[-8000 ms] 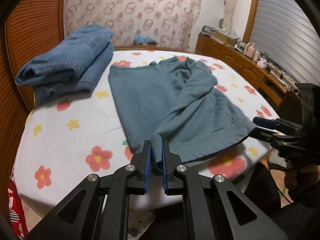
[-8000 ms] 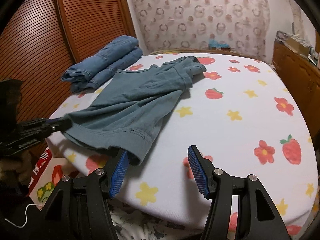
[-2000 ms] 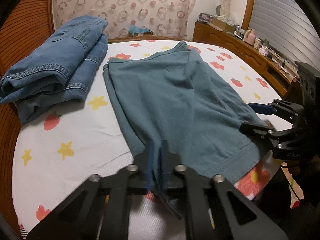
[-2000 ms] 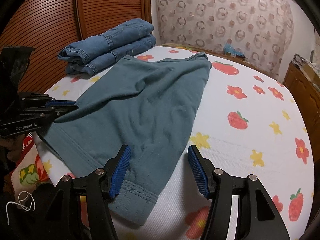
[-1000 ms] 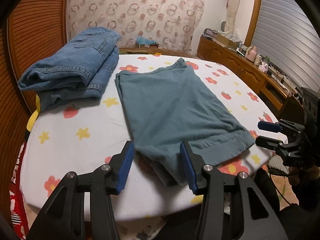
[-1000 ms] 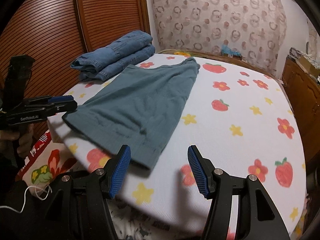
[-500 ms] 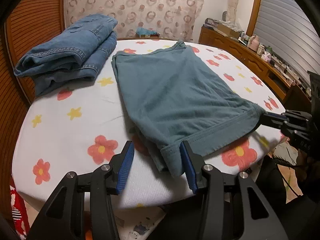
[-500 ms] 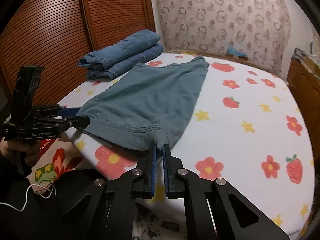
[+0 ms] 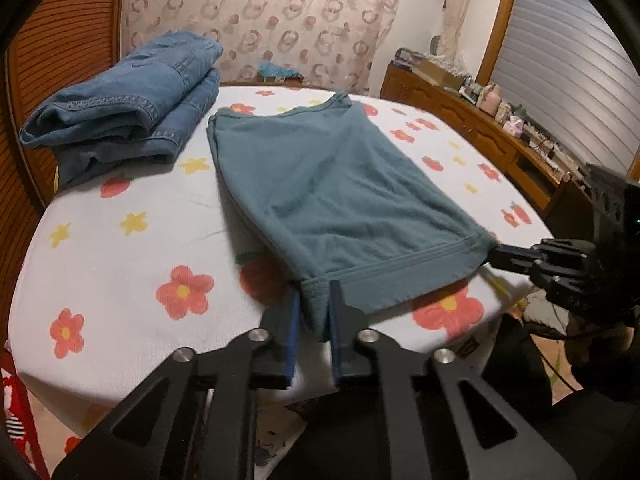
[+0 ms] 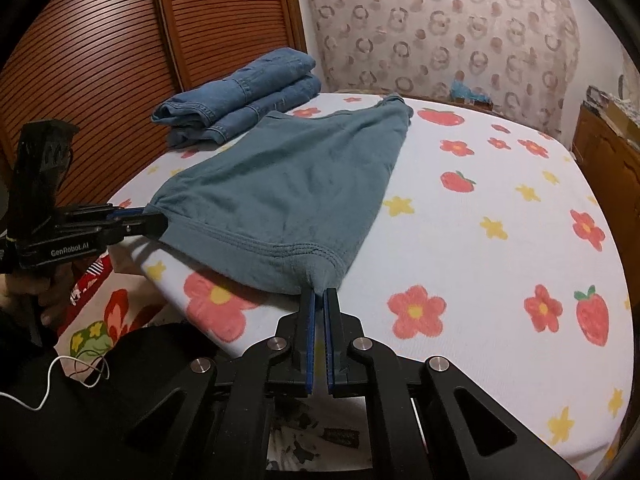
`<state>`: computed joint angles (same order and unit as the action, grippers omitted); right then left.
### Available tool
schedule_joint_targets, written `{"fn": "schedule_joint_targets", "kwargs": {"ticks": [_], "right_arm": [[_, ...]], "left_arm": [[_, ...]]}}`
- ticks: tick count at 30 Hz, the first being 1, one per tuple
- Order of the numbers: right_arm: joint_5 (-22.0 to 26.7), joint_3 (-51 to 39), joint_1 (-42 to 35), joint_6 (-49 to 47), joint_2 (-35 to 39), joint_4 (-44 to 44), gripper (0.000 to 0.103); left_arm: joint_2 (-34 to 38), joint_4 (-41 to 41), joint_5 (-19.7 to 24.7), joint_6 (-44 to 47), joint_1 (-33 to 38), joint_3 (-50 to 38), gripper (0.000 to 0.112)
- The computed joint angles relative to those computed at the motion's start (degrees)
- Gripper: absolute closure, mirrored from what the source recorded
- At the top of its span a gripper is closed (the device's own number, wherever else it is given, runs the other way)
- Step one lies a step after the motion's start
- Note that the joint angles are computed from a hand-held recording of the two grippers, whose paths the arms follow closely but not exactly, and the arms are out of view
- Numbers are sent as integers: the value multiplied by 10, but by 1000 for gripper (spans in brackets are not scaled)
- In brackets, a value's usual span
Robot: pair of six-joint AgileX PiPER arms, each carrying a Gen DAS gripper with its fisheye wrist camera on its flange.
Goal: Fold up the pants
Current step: 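Close both grippers on the folded shorts hem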
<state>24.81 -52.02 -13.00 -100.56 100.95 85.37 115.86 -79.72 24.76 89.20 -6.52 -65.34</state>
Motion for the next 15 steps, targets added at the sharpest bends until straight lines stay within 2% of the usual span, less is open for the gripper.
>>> {"fn": "schedule_joint_targets", "kwargs": {"ticks": [2, 4, 6, 8, 10, 11, 14, 15], "right_arm": [[4, 6, -3, -10, -3, 7, 100], [4, 9, -7, -10, -4, 7, 99], [11, 4, -14, 0, -2, 1, 99], [23, 2, -24, 12, -3, -6, 99], [28, 4, -30, 10, -10, -3, 99], [27, 6, -31, 4, -14, 3, 99], [23, -1, -31, 5, -22, 1, 99], [22, -9, -32, 14, -22, -8, 99]], "left_arm": [[-8, -3, 1, 2, 1, 7, 101], [-9, 23, -23, -26, -7, 7, 99], [-4, 50, -25, -57, -8, 0, 97], [-1, 65, -26, -75, -6, -6, 91], [-2, 70, -30, -82, -6, -10, 80], [-4, 72, -32, -82, -6, -12, 78], [-9, 96, -35, -98, -5, -32, 61], [-9, 104, -32, -104, -4, -42, 60]]}}
